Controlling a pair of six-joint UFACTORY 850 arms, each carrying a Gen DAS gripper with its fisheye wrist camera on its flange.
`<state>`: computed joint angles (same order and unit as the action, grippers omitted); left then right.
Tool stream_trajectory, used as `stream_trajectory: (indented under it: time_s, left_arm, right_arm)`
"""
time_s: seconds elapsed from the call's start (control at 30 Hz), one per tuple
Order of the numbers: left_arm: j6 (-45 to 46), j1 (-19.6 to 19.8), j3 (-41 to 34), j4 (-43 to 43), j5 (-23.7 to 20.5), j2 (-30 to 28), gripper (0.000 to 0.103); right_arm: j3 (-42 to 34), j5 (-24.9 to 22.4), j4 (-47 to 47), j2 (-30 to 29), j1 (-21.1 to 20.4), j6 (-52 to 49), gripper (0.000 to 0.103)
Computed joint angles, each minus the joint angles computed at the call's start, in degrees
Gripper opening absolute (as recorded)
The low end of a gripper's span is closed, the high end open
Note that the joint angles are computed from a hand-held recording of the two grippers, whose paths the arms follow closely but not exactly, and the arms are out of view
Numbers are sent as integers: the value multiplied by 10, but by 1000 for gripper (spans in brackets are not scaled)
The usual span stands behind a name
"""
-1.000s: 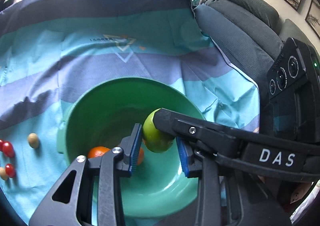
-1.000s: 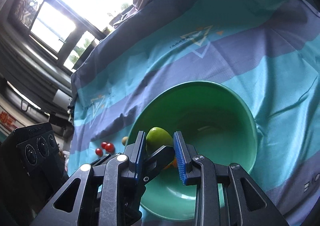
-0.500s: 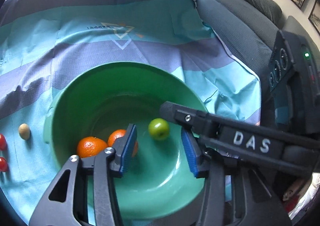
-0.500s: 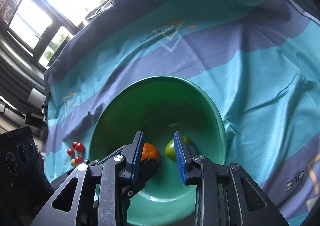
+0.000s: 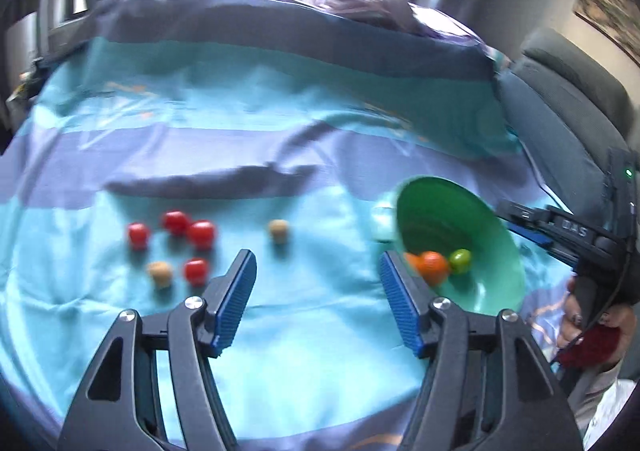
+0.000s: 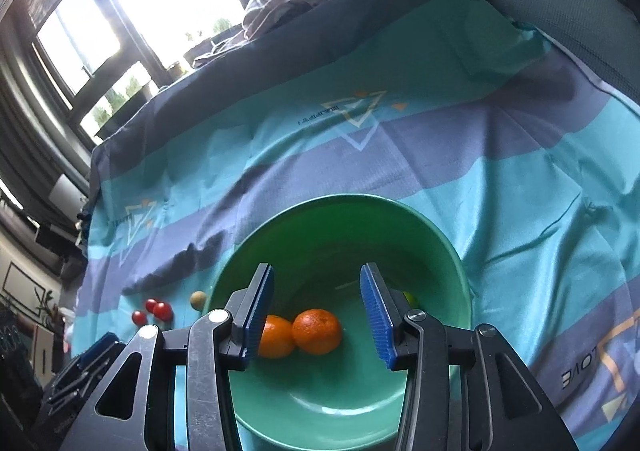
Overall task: Organize fruits
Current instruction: 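Move the right gripper to the red cherry tomatoes and close on one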
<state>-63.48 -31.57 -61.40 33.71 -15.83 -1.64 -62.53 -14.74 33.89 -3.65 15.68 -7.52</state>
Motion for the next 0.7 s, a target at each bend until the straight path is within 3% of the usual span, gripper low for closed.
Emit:
stream_trajectory:
  time_s: [0.1, 0.23, 0.3, 0.37, 0.47, 0.53, 0.63, 0.7]
  left_arm:
    - [-17, 27, 42, 5, -6, 38, 65]
    - [-171, 69, 99, 121, 18, 71, 64]
    - [-185, 85, 105, 113, 14, 67, 63]
    - [-141, 96, 101, 62, -5, 61, 63]
    - [-134, 107, 105, 47, -12, 66, 63]
    - [-157, 110, 109, 68, -20, 72, 63]
    - [-164, 114, 110, 74, -38, 72, 59]
    - [-123, 125, 111, 31, -27, 70, 56]
  right_arm:
    - [-5, 13, -64, 0, 19, 56, 46]
    - [-10, 23, -88, -4, 47, 62, 46]
    - [-12, 24, -30, -6, 60, -6, 46]
    - [-15, 15, 61, -10, 69, -97, 46]
    - [-37, -26, 158, -31, 80, -179, 47]
    - [-72, -83, 200, -64, 84, -189, 46]
    - [-139, -149, 168, -124, 103, -116, 47]
    - [-186, -156, 70, -161, 129, -24, 47]
